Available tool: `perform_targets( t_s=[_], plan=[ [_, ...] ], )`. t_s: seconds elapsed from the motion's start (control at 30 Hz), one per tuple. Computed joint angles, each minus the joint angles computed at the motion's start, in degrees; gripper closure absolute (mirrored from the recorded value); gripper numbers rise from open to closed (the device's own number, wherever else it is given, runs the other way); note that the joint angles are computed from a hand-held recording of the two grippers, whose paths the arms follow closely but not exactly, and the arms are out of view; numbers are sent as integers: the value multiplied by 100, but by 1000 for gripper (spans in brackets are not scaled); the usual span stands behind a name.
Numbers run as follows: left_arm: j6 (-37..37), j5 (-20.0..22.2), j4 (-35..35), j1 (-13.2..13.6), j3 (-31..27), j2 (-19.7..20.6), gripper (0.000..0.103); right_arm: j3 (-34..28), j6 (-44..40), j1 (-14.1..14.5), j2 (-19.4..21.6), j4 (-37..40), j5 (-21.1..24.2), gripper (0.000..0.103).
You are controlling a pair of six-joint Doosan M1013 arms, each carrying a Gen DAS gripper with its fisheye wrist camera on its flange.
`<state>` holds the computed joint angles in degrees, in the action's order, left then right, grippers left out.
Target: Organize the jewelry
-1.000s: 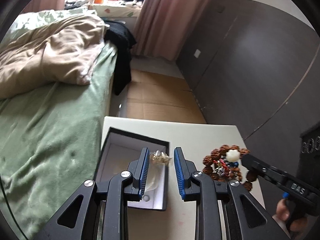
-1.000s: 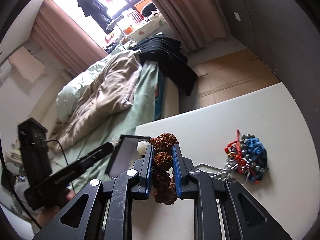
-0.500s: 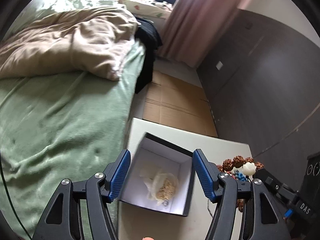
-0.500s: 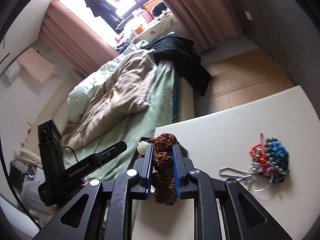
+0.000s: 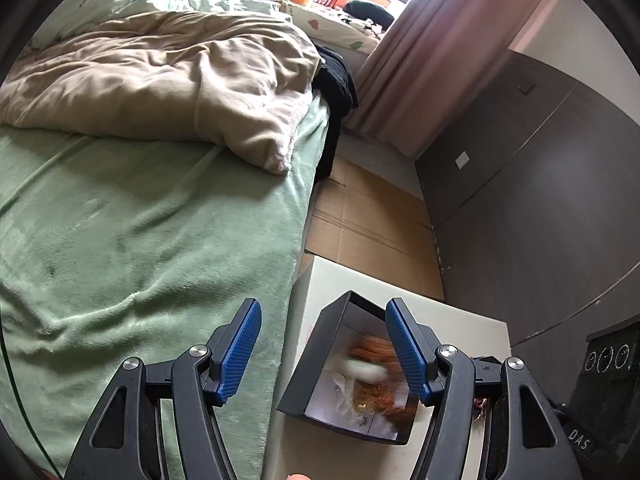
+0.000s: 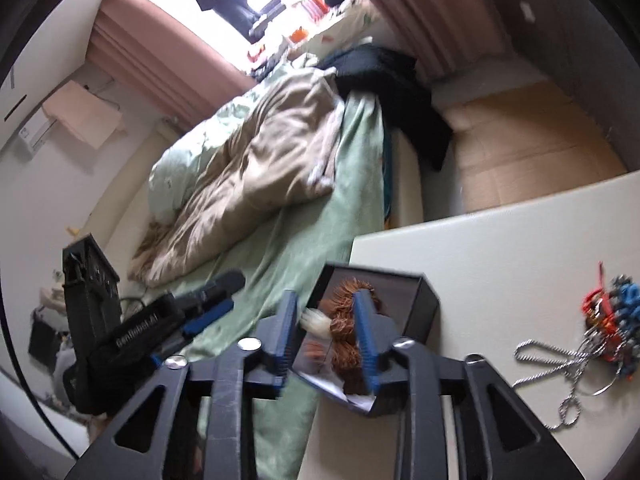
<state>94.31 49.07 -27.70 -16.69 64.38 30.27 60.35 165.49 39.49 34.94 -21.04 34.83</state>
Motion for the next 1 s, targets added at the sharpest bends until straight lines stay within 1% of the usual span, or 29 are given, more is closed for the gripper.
perform_targets(
  t_s=[0.07, 0.13, 0.23, 0.37, 0.43, 0.53, 0.63, 0.7, 0.73, 0.77, 0.8, 0.9, 0.93, 0.97, 1.0],
  plan=[
    [62, 22, -3, -30, -4, 2, 37, 164, 347, 16, -119, -295, 99, 57],
    [160, 12, -61, -60, 10, -5, 37, 369, 778, 41, -269, -607, 219, 56],
    [336, -17, -152, -119, 47, -26, 37, 799, 1578, 101, -553, -1110, 233, 55],
    [667, -92, -250, -232, 158, -101, 37, 981, 2061, 213, -772, -1637, 833, 55],
    [800, -94, -300, -279, 201, -130, 37, 956, 2224, 280, -830, -1839, 1330, 55],
    [1131, -206, -393, -375, 329, -211, 37, 1051, 2497, 356, -951, -2169, 1660, 55],
    [1378, -388, -282, -494, 471, -314, 37, 1253, 2817, 429, -1105, -2471, 1793, 54],
    [1480, -388, -393, -522, 509, -333, 37, 1356, 2942, 462, -1184, -2500, 1952, 50],
    [1517, -348, -454, -531, 514, -332, 37, 1401, 3015, 479, -1213, -2506, 2091, 41],
    [1546, -304, -492, -544, 512, -325, 37, 1421, 3063, 482, -1221, -2515, 2172, 35],
    [1577, -278, -516, -554, 516, -322, 37, 1477, 3138, 494, -1254, -2529, 2242, 33],
    [1894, -259, -816, -581, 572, -339, 37, 1712, 3365, 449, -1403, -2387, 2113, 30],
    [2017, -259, -945, -590, 593, -351, 37, 1792, 3481, 437, -1449, -2348, 2047, 28],
    [2075, -240, -1003, -601, 599, -358, 36, 1849, 3580, 428, -1479, -2311, 2008, 22],
    [2150, -193, -1089, -606, 597, -357, 30, 1893, 3684, 429, -1499, -2279, 1998, 19]
  ],
)
